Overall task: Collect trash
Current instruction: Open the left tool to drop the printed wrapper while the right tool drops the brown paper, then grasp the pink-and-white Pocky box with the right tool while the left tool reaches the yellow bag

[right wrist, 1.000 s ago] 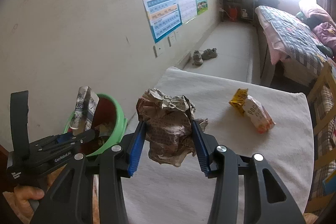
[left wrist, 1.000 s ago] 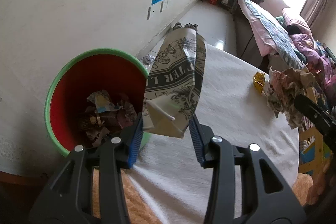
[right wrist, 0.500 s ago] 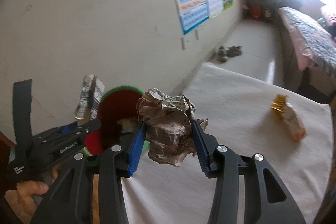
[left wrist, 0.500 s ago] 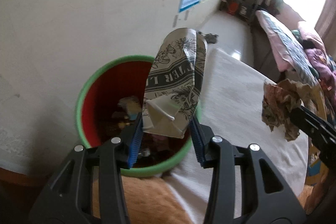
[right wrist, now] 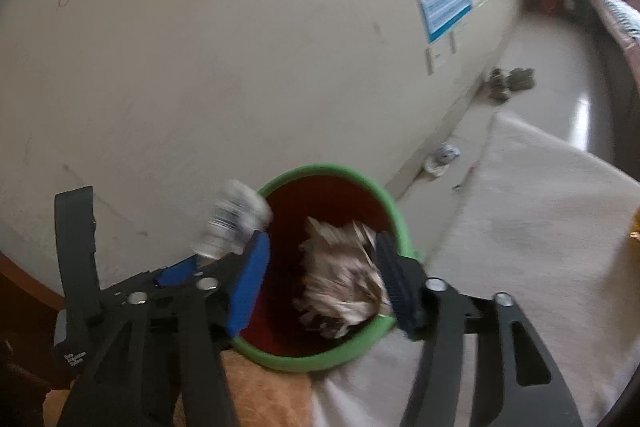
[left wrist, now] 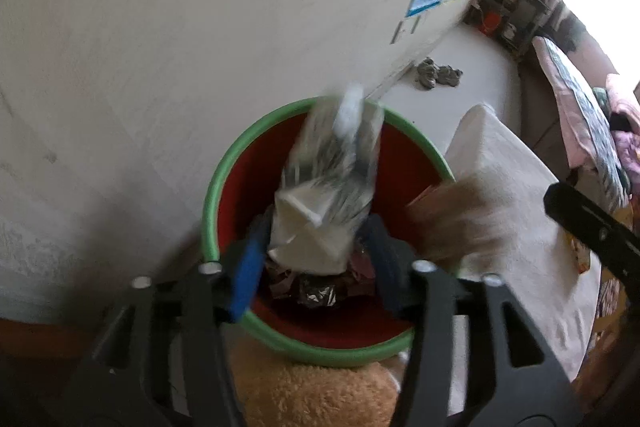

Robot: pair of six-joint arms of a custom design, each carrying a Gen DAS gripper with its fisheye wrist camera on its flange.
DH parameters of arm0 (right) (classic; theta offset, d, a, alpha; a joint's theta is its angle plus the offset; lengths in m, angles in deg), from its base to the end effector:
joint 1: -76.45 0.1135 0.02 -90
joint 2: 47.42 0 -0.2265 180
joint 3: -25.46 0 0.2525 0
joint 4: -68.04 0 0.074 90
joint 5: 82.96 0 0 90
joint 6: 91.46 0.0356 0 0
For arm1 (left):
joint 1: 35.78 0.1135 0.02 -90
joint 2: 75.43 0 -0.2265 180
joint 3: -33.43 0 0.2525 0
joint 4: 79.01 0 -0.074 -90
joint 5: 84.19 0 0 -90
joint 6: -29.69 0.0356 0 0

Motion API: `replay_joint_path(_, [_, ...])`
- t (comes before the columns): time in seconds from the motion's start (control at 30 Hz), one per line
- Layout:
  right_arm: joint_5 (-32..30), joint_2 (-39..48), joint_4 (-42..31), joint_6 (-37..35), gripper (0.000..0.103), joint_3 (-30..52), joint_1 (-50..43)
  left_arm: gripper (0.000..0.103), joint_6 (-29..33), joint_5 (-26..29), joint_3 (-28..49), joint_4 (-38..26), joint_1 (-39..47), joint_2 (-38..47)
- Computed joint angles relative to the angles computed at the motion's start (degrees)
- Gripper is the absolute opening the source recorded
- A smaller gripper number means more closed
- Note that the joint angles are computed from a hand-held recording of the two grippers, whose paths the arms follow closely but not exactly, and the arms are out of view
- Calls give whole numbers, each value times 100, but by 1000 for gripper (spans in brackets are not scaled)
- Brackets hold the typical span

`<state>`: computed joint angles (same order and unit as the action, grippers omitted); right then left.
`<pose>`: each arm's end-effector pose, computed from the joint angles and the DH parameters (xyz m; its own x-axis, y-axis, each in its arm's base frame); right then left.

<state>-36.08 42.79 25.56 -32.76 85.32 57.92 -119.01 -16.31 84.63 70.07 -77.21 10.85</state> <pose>0.2621 -0.0622 0.1169 -0.7952 -0.1334 -0.5915 -0.4359 0.8039 0.4047 0.2004 -0.1590 0.0967 -0.7815 -0.3660 -0.5052 -0.3264 0.9300 -0.1688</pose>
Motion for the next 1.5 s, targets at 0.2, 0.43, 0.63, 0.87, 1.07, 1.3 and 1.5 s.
replay_joint_path(0.2, [-106,200,91,-387,72,76,-410,72,-161,99,-177,131,-62,-53])
replay_joint_path(0.43, [1061,1512,1408,-917,73,1258,-2211,73,-1,212,19,375,-278,270])
replay_joint_path(0.63, [2175,3400,1363,-1245,73,3338,-2952,73,85,294,825,317,-675,1046])
replay_joint_path(0.87, [2551,4956,413,-1127,73,5187,-3091,73,175,158,1882,-241,-1207,1731])
replay_joint_path(1.07, [2376,5400,-317,-1164,55,5820,-3093,73,202,80,2661,-718,-1531,2171])
replay_joint_path(1.3, [1660,5272,-1332,-1422,21,6058,-3706,73,499,172,4089,-1108,-1831,3158])
replay_joint_path(1.5, [1341,5198,-2703,-2362,6,6133,-4817,73,1105,399,6355,-1772,-2050,4678])
